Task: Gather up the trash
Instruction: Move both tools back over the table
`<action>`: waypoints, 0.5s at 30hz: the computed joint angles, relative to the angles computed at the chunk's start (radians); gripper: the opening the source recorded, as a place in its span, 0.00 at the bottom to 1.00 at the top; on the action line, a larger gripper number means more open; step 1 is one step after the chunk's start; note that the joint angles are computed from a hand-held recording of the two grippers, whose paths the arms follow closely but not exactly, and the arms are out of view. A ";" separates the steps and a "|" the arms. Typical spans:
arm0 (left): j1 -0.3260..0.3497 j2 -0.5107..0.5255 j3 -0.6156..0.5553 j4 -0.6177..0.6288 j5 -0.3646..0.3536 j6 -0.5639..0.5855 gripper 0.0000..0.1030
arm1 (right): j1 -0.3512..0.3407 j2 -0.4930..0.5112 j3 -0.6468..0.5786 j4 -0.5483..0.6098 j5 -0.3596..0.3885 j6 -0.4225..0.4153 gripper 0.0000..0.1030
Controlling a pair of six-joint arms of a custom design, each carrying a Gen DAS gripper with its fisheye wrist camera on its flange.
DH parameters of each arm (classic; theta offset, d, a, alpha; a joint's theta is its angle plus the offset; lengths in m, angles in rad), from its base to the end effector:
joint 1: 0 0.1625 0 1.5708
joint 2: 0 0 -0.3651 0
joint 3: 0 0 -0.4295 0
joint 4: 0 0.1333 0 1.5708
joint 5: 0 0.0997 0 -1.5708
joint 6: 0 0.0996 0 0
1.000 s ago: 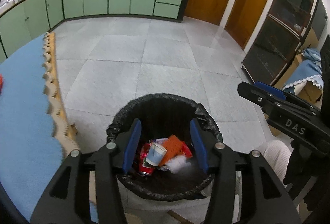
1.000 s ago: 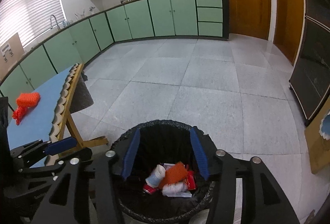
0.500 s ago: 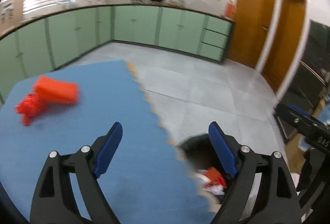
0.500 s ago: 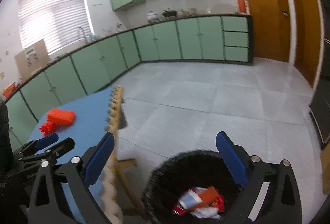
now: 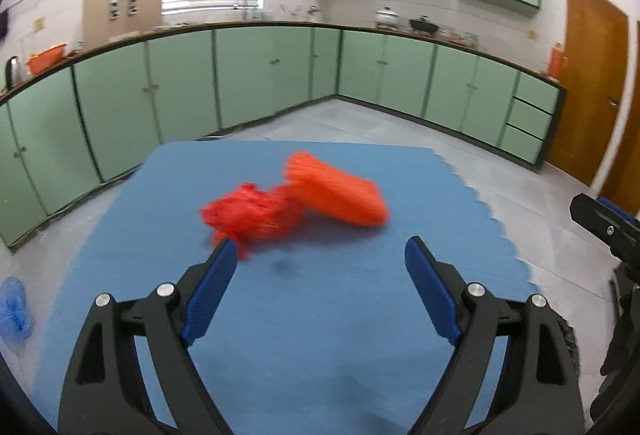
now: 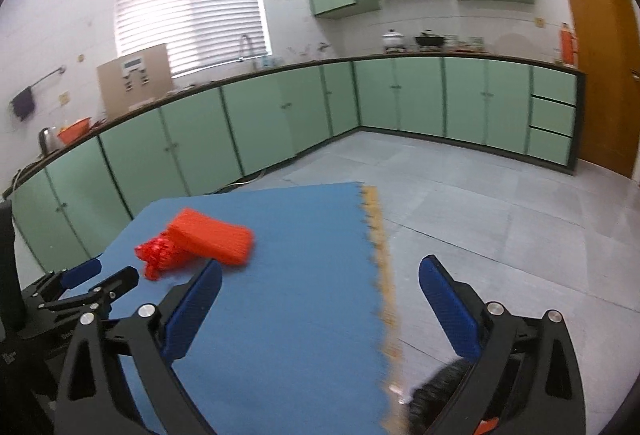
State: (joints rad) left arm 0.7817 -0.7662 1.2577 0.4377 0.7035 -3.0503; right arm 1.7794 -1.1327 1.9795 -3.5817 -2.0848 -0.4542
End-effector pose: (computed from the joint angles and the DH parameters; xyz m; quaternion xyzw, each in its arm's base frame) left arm -0.2787 -0.5715 0.1017 0.2471 0.8355 -0.4052 0.2769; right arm 0.1982 -0.5289 0.2286 0.1307 -0.8094 0.5017 0.2759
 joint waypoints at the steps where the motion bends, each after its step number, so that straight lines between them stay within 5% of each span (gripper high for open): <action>1: 0.007 0.000 -0.007 -0.004 -0.004 0.010 0.80 | 0.001 0.017 -0.016 0.003 0.005 -0.003 0.94; 15: 0.133 0.052 -0.164 0.017 -0.004 0.083 0.80 | 0.003 0.284 -0.321 0.189 -0.037 0.012 0.91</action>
